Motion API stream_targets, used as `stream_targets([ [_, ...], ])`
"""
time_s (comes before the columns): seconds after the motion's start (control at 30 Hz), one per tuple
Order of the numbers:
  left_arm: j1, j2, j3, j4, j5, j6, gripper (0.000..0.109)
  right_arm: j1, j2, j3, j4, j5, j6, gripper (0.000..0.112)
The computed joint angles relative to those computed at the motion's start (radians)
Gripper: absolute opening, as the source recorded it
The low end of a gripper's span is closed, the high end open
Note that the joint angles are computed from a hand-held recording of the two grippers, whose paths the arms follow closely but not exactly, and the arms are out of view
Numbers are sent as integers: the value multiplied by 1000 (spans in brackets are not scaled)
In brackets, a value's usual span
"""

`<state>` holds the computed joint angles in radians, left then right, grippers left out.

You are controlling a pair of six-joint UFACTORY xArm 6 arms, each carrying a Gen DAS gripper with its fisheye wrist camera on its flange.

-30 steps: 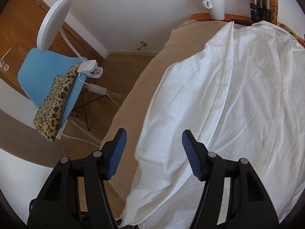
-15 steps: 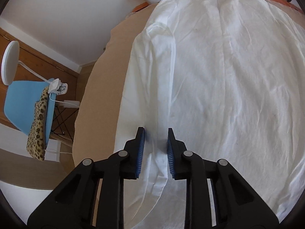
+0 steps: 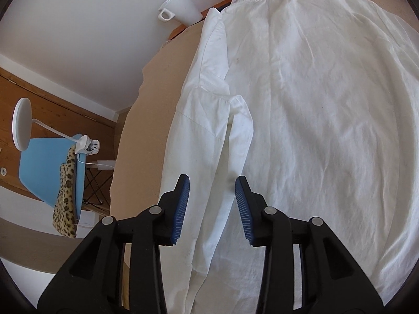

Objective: Fold small clothes

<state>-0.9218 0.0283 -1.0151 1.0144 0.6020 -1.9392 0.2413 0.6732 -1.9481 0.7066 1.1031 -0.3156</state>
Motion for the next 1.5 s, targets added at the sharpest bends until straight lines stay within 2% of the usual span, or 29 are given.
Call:
stream_targets([
  [0.17, 55, 33, -28, 34, -31, -12, 28, 30, 10, -27, -47, -28, 4, 39],
  [0.23, 74, 49, -43, 42, -57, 9, 28, 29, 13, -34, -54, -56, 22, 46],
  [0.3, 98, 71, -63, 40, -90, 25, 28, 22, 25, -47, -55, -95, 46, 66],
  [0.37, 117, 95, -83, 50, -123, 30, 27, 16, 56, -79, -42, -118, 64, 68],
  [0.57, 157, 163, -141, 26, -182, 97, 27, -5, 252, -342, 43, 24, 132, 68],
  [0.63, 171, 186, -162, 33, -200, 106, 26, 4, 280, -392, 19, 44, 144, 56],
  [0.67, 177, 197, -172, 45, -213, 99, 26, 9, 311, -457, -14, 82, 157, 33],
  [0.7, 184, 213, -184, 54, -228, 96, 26, 14, 340, -518, -41, 116, 158, 16],
  [0.73, 191, 231, -194, 55, -248, 102, 26, 23, 341, -537, -85, 118, 143, 15],
  [0.8, 196, 275, -216, -27, -273, 192, 26, 64, 307, -503, -261, 43, 117, 14],
  [0.83, 196, 298, -222, -72, -281, 240, 26, 82, 325, -533, -343, 45, 118, 14],
  [0.9, 192, 307, -218, -38, -282, 213, 28, 97, 371, -614, -413, 88, 110, 14],
  [0.97, 186, 292, -202, -33, -276, 214, 28, 103, 312, -527, -430, 35, 78, 16],
  [1.0, 182, 282, -194, -22, -272, 200, 28, 106, 253, -432, -442, -27, 71, 24],
  [1.03, 179, 273, -183, -16, -272, 187, 28, 106, 196, -343, -435, -84, 62, 27],
  [1.1, 173, 254, -167, -7, -268, 168, 28, 89, 117, -233, -301, -133, -18, 27],
  [1.2, 162, 221, -149, 45, -254, 111, 28, 81, 49, -143, -126, -77, -172, 27],
  [1.3, 159, 214, -151, 65, -250, 95, 28, 111, 30, -94, -112, -30, -239, 27],
  [1.43, 161, 232, -148, -12, -251, 159, 28, 144, 27, -46, -164, 2, -258, 27],
  [1.5, 155, 220, -123, 18, -264, 98, 29, 158, -18, 44, -165, -68, -287, 27],
])
